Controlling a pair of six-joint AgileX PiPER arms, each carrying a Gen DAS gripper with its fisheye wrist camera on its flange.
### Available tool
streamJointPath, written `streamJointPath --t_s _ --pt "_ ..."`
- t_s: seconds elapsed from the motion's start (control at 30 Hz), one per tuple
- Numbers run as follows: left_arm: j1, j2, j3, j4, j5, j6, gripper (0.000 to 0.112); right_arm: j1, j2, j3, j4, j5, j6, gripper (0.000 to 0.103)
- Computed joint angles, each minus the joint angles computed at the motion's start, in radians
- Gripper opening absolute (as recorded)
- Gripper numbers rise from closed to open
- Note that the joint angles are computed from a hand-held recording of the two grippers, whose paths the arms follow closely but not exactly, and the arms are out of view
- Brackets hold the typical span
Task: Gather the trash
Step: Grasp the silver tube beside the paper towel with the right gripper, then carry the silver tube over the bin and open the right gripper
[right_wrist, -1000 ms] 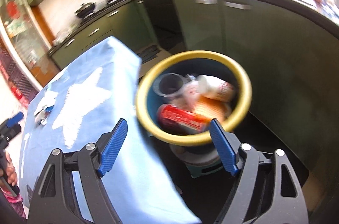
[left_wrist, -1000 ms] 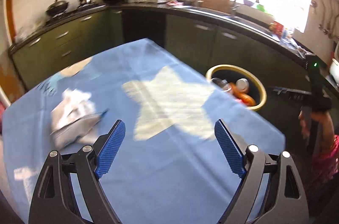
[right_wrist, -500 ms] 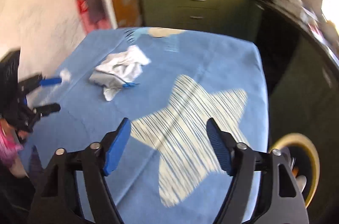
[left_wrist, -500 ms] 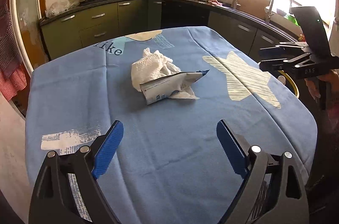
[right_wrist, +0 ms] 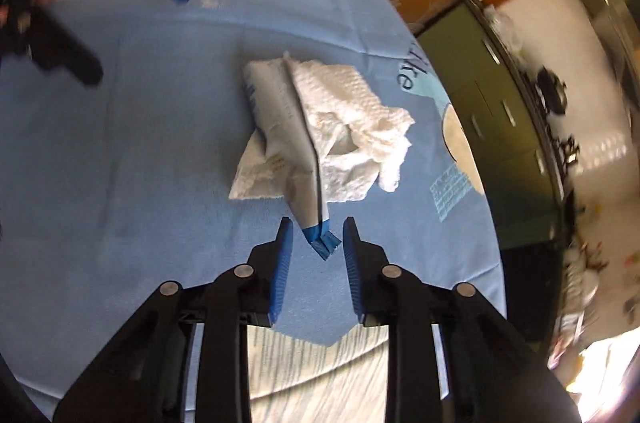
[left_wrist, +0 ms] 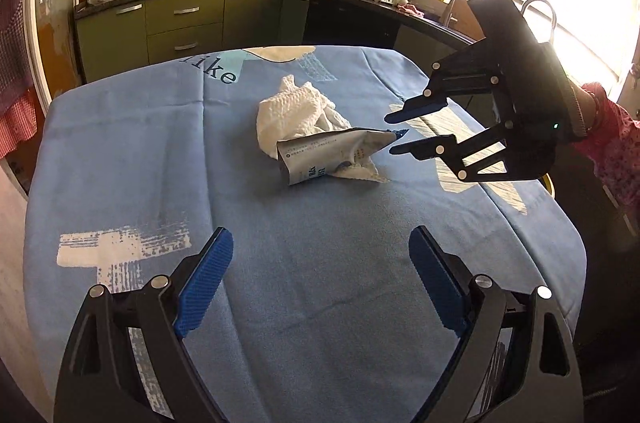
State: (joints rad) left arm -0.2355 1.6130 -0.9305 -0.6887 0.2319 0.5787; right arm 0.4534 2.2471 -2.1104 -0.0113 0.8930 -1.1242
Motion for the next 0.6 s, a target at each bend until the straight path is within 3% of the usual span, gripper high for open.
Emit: streamJointPath --t_s 0.13,0.2,0.23,0.37,0.6 --pt "-0.003 0.009 -0.003 0.026 -0.004 -0.022 0.089 0.009 -0.058 0.167 -0.061 -0.207 -0.023 0.024" --pt "-0.009 0.011 -0.003 0.052 -0.009 -0.045 0.089 0.013 -0.072 0.206 -0.063 -0.250 -0.032 0.022" --pt "-0.009 0.014 -0.005 0.054 -0.008 -0.047 0.089 0.014 -0.072 0.212 -0.066 -0.257 -0.035 0.016" --pt "-0.009 0.023 -0.011 0.039 -0.004 -0.032 0.089 0.020 -0.083 0.222 -0.083 -0.251 -0.021 0.008" --pt "-0.017 0.022 -0.007 0.042 -0.015 -0.030 0.089 0.002 -0.099 0.145 -0.019 -0.063 0.059 0.007"
